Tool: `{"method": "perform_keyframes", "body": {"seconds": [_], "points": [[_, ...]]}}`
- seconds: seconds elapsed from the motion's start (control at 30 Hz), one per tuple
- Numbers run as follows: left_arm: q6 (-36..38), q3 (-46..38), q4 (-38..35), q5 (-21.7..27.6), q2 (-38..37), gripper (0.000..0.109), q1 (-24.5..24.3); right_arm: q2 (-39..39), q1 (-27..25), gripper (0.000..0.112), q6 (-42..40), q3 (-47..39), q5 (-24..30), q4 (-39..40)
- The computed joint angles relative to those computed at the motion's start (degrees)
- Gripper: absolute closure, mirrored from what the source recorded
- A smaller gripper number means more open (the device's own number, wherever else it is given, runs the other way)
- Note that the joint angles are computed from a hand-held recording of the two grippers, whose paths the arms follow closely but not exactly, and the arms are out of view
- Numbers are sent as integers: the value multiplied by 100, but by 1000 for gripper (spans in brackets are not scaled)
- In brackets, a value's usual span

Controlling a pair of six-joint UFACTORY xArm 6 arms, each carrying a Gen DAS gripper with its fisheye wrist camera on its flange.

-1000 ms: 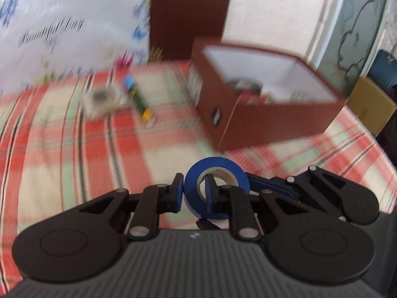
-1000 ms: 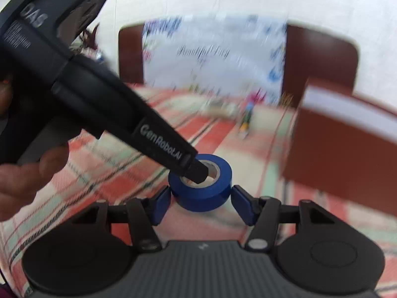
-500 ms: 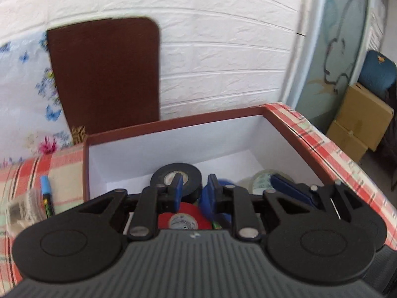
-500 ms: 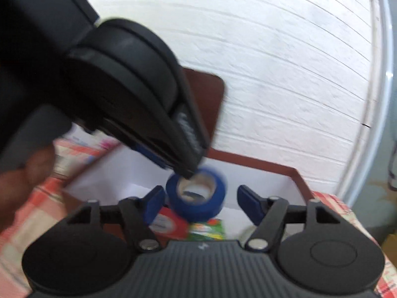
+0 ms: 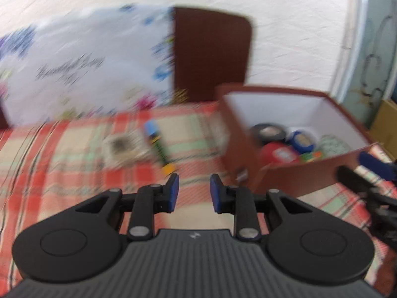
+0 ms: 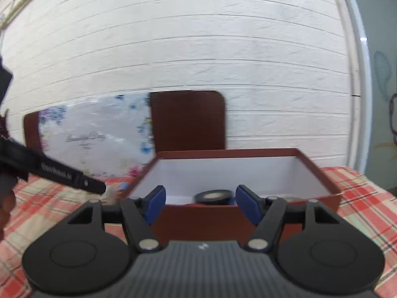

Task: Organize objects
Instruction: 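Move the right gripper to the cotton swab bag and grasp it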

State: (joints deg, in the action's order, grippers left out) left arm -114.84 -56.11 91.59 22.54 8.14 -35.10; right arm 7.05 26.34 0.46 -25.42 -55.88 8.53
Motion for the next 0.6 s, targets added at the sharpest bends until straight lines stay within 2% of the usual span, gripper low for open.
{"method": "perform_keyframes", "body": {"seconds": [0.07,0.23,0.27,0.33,0.37,0.43,0.53,0.6], "points": [[133,378,-451,61,-71,79,240,-151,197,47,46,-36,418,-243],[-302,1146,-401,724,-253,76,686,44,844,49,-157,-484,1475,-516],[-531,1257,-237,748,-247,75,812,139,935,50,-134,-636,1659,-590],[-1398,1506,565,836,-368,66,913,397,1048,50,-69,-1063,2047,-684],[-1575,1602,797,1080,-384,57,828,541,1121,50,-43,-1307,2240,-657],[-2085,1755,1239,1779,-276,47,489,964,1145,50,20,-1985,2599,-633],[-2685,1860,1804,1698,-337,47,581,1681,1093,48,353,-3187,3139,-765],[-2931,1914,1996,1635,-397,48,641,2214,1128,43,136,-4061,3457,-378]]}}
